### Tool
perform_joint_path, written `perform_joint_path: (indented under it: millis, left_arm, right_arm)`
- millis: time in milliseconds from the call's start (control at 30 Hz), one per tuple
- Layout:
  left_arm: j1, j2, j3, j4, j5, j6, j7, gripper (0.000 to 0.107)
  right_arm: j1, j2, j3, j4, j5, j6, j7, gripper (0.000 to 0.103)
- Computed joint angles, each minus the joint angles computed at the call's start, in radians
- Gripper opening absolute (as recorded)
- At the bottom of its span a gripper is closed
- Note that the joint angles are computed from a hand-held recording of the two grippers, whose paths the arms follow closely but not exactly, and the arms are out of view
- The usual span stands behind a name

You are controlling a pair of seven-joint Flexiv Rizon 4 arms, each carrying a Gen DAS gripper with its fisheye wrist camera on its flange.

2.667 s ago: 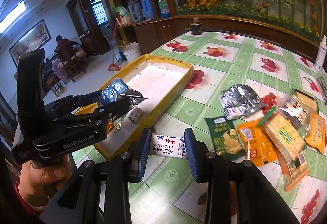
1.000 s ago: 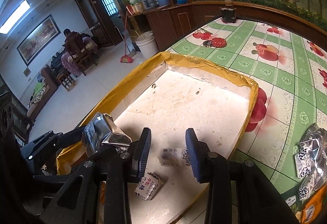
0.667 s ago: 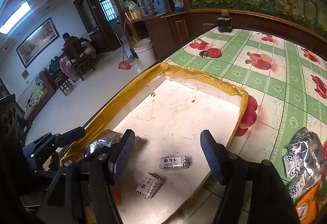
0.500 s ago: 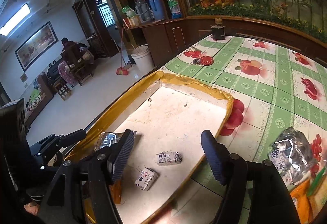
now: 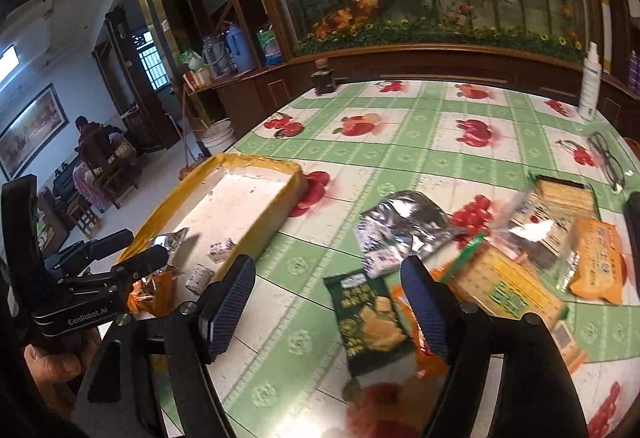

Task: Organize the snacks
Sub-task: 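Move both tools back toward the snack pile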

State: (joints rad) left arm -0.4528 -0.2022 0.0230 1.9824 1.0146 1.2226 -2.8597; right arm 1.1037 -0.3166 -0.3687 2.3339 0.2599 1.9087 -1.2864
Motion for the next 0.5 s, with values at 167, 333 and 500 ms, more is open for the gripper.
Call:
perform_joint_path:
  millis: [167,333,500]
  left_arm:
    - [-0.027,-0.033,-0.028,-0.037,-0.042,-0.018,0.052,0.081]
    - [-0.056,-0.078,-0.028,-0.067,-0.105,0.008,0.116,0.081]
    - [-0.095,-0.131,-0.013,-0.103,-0.183,0.026,0.184,0.081]
  right_arm:
    - [0.091,0.033,-0.115,0.081,0.067,0.017,-0.029,0.082]
    - [0.158,0.059,-0.206,0.160,0.122,0.046,-0.064,0.083]
    - [0.109,0.069,-0.172,0.196,0.174,0.078,-0.092,0.083]
